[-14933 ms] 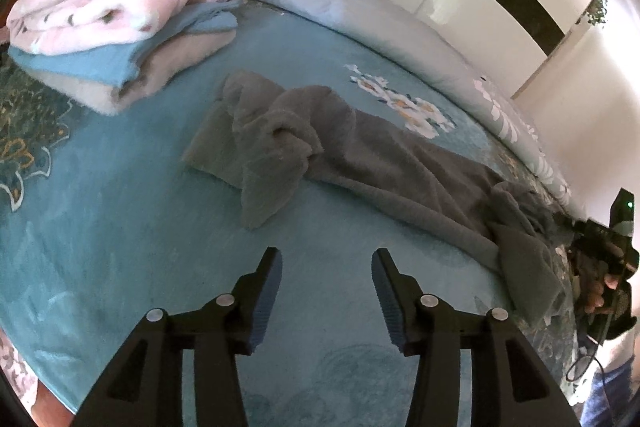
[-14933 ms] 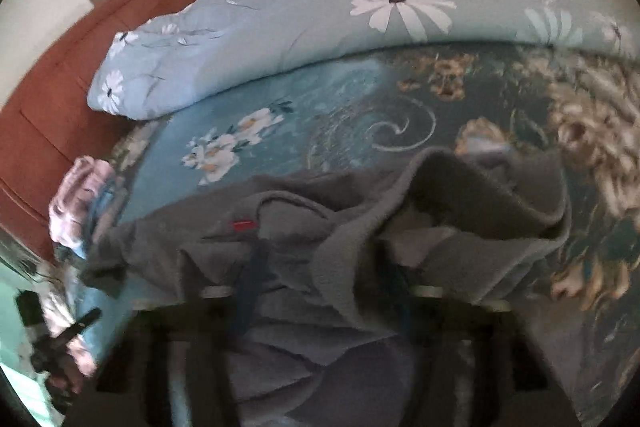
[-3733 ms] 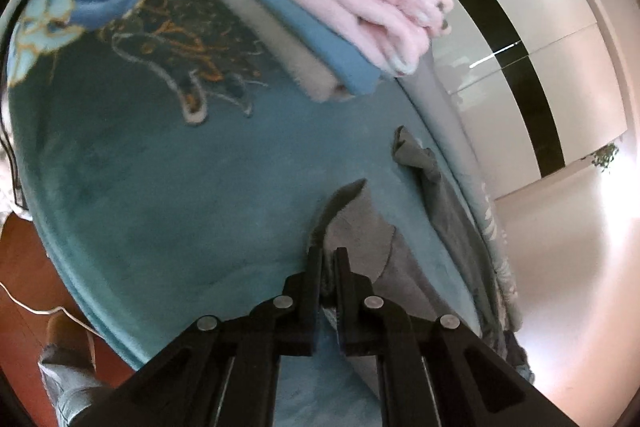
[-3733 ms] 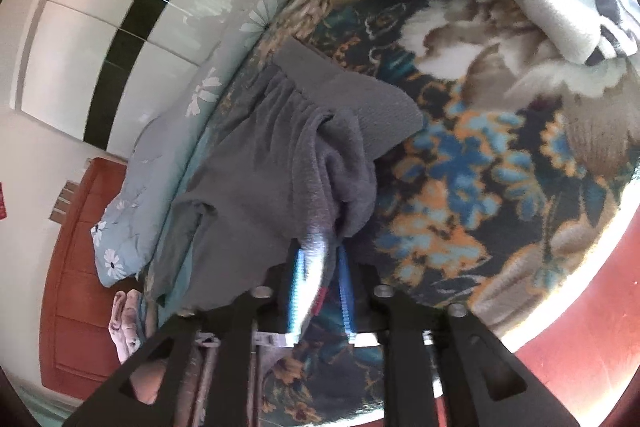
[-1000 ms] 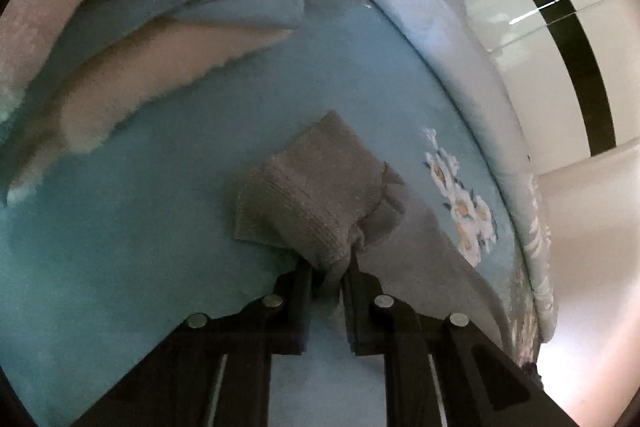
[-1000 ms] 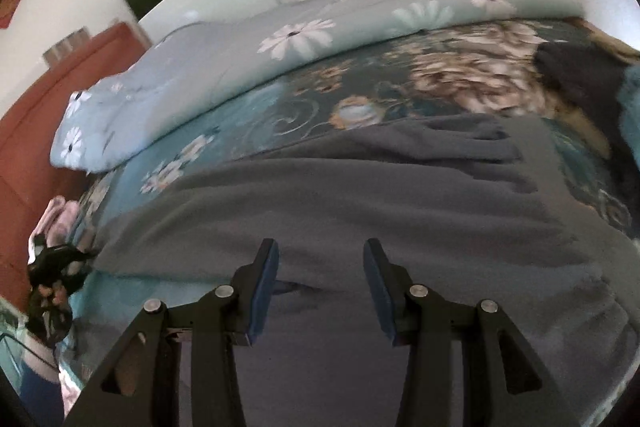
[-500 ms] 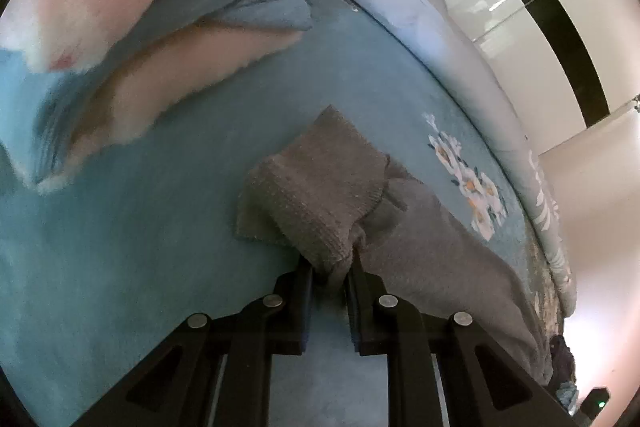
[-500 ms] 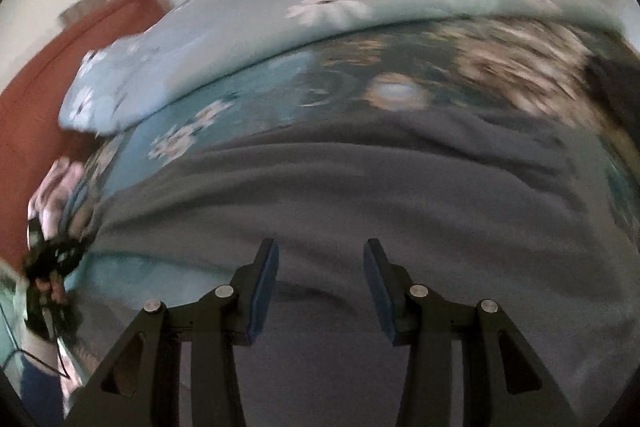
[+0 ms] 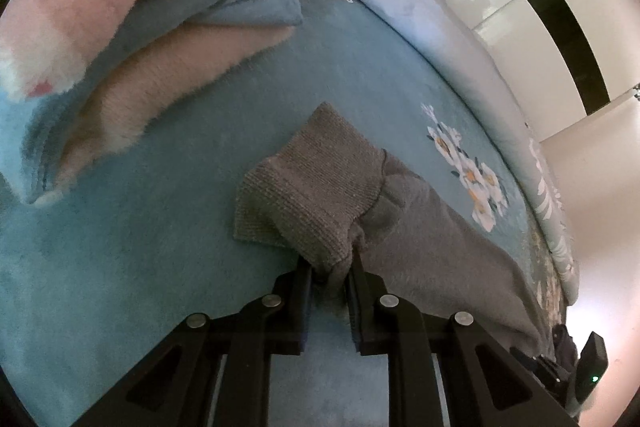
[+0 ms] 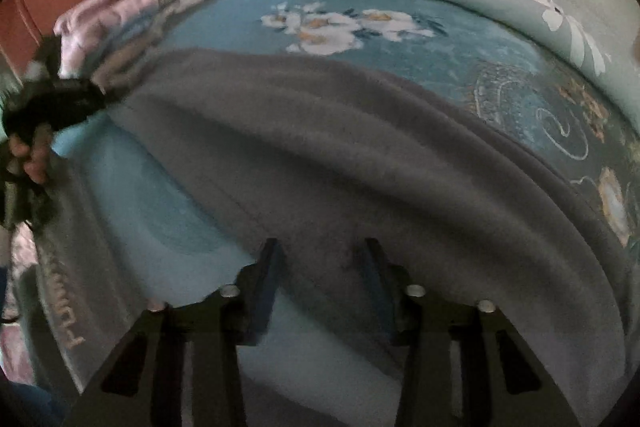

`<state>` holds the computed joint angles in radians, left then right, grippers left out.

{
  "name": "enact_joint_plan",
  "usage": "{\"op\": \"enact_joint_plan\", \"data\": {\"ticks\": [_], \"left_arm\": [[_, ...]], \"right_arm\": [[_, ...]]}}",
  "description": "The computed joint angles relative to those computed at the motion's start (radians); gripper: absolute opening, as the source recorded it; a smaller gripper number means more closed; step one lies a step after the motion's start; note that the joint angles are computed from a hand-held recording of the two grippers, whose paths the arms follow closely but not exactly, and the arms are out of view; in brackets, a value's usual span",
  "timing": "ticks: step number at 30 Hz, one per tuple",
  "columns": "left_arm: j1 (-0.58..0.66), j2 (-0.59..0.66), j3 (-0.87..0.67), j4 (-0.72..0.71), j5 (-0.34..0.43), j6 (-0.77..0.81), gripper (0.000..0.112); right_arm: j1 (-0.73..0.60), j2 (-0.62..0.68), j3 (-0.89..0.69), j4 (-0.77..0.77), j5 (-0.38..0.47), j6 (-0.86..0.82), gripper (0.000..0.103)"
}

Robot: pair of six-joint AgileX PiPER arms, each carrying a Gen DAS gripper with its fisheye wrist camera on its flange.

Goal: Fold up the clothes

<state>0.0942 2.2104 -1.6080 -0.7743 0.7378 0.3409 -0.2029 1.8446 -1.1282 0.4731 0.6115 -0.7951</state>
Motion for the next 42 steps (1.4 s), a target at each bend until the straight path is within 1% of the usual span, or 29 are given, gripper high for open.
{"op": "enact_joint_plan", "data": {"ticks": [1,2,3,4,6,7,9,11,12,15,18,20,21,23,24,25,28,30,32,34,37,39,40,41,42], "left_arm": [[0.002,0.002,-0.002,-0.005,0.001,0.004,0.018],[0.004,0.003,-0.002,-0.012,0.002,0.01,0.018],[0.012,-0.004,0.007,-0.032,0.0,0.024,0.018],[0.019,-0.011,0.017,-0.054,-0.003,0.039,0.018],[0.033,-0.038,0.06,-0.139,-0.018,0.116,0.018],[0.041,-0.051,0.08,-0.178,-0.022,0.155,0.018],[0.048,-0.074,0.109,-0.209,-0.029,0.188,0.018],[0.06,-0.079,0.13,-0.249,-0.019,0.212,0.018],[0.066,-0.076,0.136,-0.256,-0.013,0.217,0.018],[0.069,-0.047,0.122,-0.217,-0.005,0.177,0.018],[0.075,-0.034,0.116,-0.211,0.015,0.167,0.019],[0.081,-0.046,0.123,-0.214,0.028,0.187,0.023],[0.091,-0.061,0.131,-0.213,0.041,0.201,0.027],[0.107,-0.094,0.15,-0.212,0.059,0.229,0.039],[0.114,-0.113,0.161,-0.213,0.066,0.245,0.049],[0.128,-0.142,0.19,-0.227,0.071,0.277,0.054],[0.169,-0.235,0.288,-0.278,0.078,0.374,0.059],[0.209,-0.303,0.374,-0.328,0.083,0.448,0.06],[0.247,-0.365,0.457,-0.369,0.084,0.515,0.064],[0.297,-0.442,0.562,-0.387,0.07,0.587,0.067],[0.361,-0.527,0.687,-0.392,0.048,0.663,0.067],[0.43,-0.567,0.767,-0.413,0.079,0.719,0.067],[0.452,-0.573,0.795,-0.42,0.093,0.737,0.067],[0.475,-0.581,0.824,-0.42,0.106,0.753,0.067],[0.497,-0.585,0.851,-0.42,0.123,0.774,0.067]], "right_arm": [[0.005,-0.005,0.006,-0.016,-0.01,0.01,0.029],[0.009,-0.01,0.011,-0.032,-0.018,0.021,0.014],[0.008,-0.016,0.01,-0.047,-0.016,0.039,0.004],[0.004,-0.024,0.009,-0.049,-0.012,0.045,0.004],[-0.027,-0.057,0.015,0.029,0.031,-0.022,0.003],[-0.042,-0.094,0.033,0.069,0.05,-0.068,0.002],[-0.059,-0.138,0.062,0.105,0.072,-0.112,0.002],[-0.072,-0.162,0.091,0.117,0.094,-0.141,0.002],[-0.074,-0.165,0.106,0.113,0.1,-0.147,0.002],[-0.073,-0.135,0.143,0.087,0.073,-0.126,0.002],[-0.094,-0.131,0.168,0.139,0.072,-0.156,0.002],[-0.119,-0.164,0.193,0.189,0.081,-0.199,0.002],[-0.131,-0.177,0.201,0.207,0.087,-0.216,0.002],[-0.177,-0.231,0.235,0.268,0.095,-0.274,0.002],[-0.213,-0.262,0.252,0.292,0.101,-0.288,0.002],[-0.254,-0.295,0.27,0.315,0.104,-0.295,0.002],[-0.418,-0.394,0.332,0.39,0.142,-0.338,0.002],[-0.567,-0.461,0.389,0.427,0.169,-0.368,0.002],[-0.722,-0.5,0.436,0.437,0.211,-0.402,0.002],[-0.892,-0.515,0.468,0.439,0.262,-0.444,0.002],[-1.139,-0.497,0.502,0.443,0.343,-0.51,0.002],[-1.314,-0.485,0.522,0.469,0.421,-0.574,0.003],[-1.405,-0.474,0.528,0.486,0.462,-0.598,0.006],[-1.488,-0.457,0.529,0.496,0.497,-0.613,0.024],[-1.548,-0.438,0.523,0.495,0.52,-0.613,0.047]]}}
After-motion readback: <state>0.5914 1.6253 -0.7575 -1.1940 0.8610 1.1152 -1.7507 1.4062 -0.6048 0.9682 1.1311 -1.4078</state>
